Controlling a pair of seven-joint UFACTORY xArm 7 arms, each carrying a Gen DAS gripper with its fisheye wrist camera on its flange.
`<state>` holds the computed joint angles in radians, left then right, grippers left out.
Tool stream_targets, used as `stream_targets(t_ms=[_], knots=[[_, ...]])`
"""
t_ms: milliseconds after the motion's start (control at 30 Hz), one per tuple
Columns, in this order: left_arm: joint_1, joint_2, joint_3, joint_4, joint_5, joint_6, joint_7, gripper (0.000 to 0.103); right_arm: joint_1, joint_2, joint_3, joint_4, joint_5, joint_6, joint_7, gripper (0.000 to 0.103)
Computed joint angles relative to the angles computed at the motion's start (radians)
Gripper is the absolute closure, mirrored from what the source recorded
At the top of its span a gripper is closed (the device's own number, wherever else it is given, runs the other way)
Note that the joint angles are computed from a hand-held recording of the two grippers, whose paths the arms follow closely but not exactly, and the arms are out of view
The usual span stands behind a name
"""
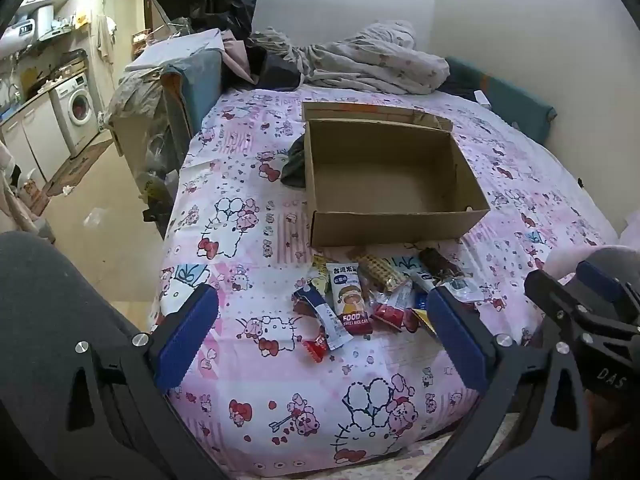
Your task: Organize snacks
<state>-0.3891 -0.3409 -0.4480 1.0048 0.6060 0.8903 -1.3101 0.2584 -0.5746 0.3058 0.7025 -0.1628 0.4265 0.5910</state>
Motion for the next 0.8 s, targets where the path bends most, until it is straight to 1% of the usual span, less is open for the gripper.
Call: stream_targets(t_ms=[33, 100, 167, 300, 333, 367, 633, 800], knots=[[-0.002, 0.005, -0.002, 0.006, 0.005, 0.012, 0.017, 0.0, -0.001, 0.0, 0.003, 0.008, -0.006, 0.024, -0.007, 0.0], [-0.007, 0.029, -0.014, 0.039, 0.015, 0.038, 0.021, 0.0, -0.001, -0.003, 0.002, 0.005, -0.008, 0.025, -0.007, 0.0], [-0.014, 0.026, -0.002, 0.027, 0.016, 0.015, 0.011, 0.0, 0.0, -0.005, 0.001, 0.004, -0.007, 0.024, -0.005, 0.0], [-0.019, 0.019, 0.004, 0.024, 0.016, 0.018, 0.012, 0.0, 0.004, 0.001, -0.002, 0.007, -0.001, 0.02, -0.006, 0.0], [-0.019, 0.018, 0.004, 0.024, 0.017, 0.018, 0.012, 0.0, -0.005, 0.009, 0.008, 0.013, -0.009, 0.021, 0.002, 0.0], [-0.019, 0.017, 0.003, 0.022, 0.018, 0.018, 0.012, 0.0, 0.004, -0.017, -0.007, -0.011, -0.004, 0.009, -0.005, 0.0], [-0.016, 0.009, 0.006, 0.014, 0.007, 0.008, 0.021, 0.0, -0.006, 0.001, 0.005, 0.001, -0.007, 0.005, 0.003, 0.0], [-0.012, 0.018, 0.002, 0.026, 0.012, 0.016, 0.017, 0.0, 0.0, -0.001, -0.002, -0.001, -0.004, 0.003, -0.001, 0.0]])
